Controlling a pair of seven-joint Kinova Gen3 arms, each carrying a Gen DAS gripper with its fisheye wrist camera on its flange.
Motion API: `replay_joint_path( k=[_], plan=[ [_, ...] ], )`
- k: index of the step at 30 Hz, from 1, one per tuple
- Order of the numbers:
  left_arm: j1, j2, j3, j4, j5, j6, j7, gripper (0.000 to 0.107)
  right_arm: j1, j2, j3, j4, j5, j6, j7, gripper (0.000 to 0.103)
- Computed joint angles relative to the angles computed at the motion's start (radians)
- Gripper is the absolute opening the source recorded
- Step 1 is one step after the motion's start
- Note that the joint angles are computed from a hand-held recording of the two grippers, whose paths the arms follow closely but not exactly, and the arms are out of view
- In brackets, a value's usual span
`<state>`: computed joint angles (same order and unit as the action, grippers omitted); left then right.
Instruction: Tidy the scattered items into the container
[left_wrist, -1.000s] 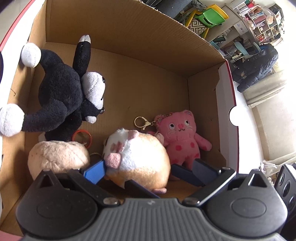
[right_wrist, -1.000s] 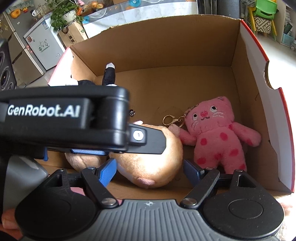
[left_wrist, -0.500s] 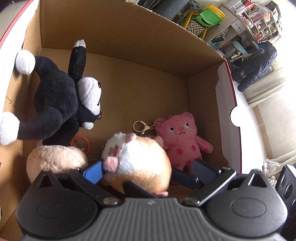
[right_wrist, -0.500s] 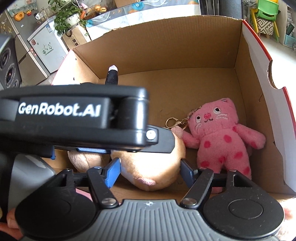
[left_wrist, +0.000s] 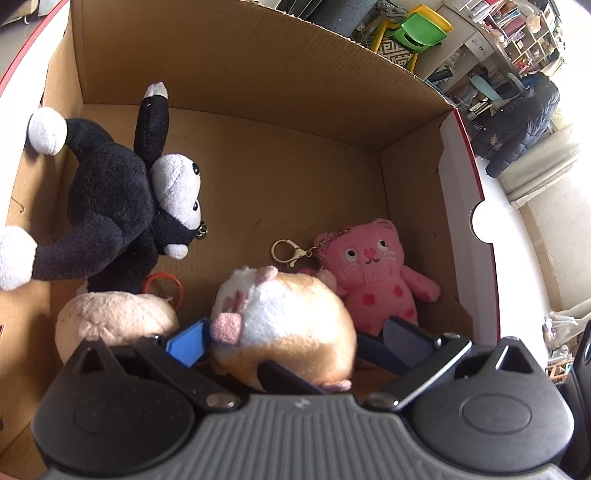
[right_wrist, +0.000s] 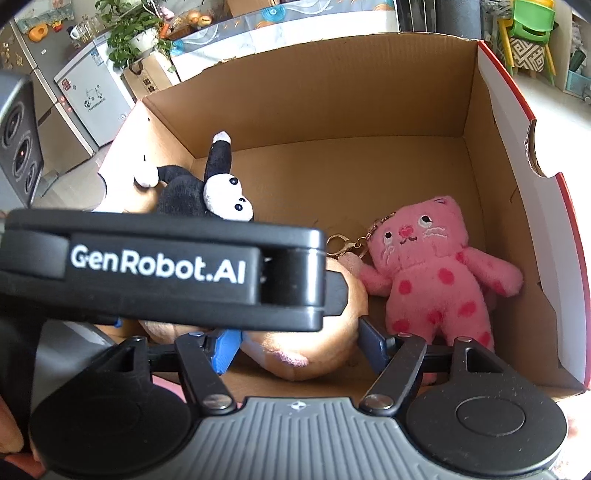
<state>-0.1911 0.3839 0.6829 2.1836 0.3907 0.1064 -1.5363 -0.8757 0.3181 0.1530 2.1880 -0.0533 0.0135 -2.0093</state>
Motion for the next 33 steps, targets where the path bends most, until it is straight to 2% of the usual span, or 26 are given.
replay_joint_path(
  k=[2, 6, 10, 22, 26, 29, 33],
  plan=[
    [0.021, -0.004, -0.017, 0.003, -0.01, -0.008, 0.001, 0.103, 0.011, -0.001, -0.01, 0.006, -0.002, -0.015, 0.003, 0.07],
    [-0.006, 0.0, 0.026, 0.023, -0.035, -0.049, 0.009, 0.102, 0.046, -0.003, -0.043, 0.009, -0.018, -0.033, 0.023, 0.066],
    [-0.01, -0.007, 0.036, 0.032, -0.071, -0.065, 0.053, 0.101, 0.005, -0.021, -0.004, 0.028, -0.042, -0.042, 0.051, 0.064],
    [0.031, -0.112, 0.013, 0.047, -0.17, -0.088, 0.183, 0.098, -0.081, -0.078, 0.078, 0.068, -0.179, -0.105, 0.191, 0.064],
    [0.042, -0.111, 0.002, 0.04, -0.183, -0.069, 0.199, 0.098, -0.033, -0.081, 0.028, 0.073, -0.212, -0.098, 0.228, 0.064],
    [0.076, -0.113, -0.033, 0.035, -0.179, -0.058, 0.199, 0.098, -0.068, -0.082, 0.063, 0.071, -0.238, -0.085, 0.262, 0.064],
    [0.092, -0.115, -0.05, 0.033, -0.168, -0.057, 0.189, 0.098, -0.053, -0.085, 0.048, 0.07, -0.249, -0.085, 0.272, 0.064]
  ],
)
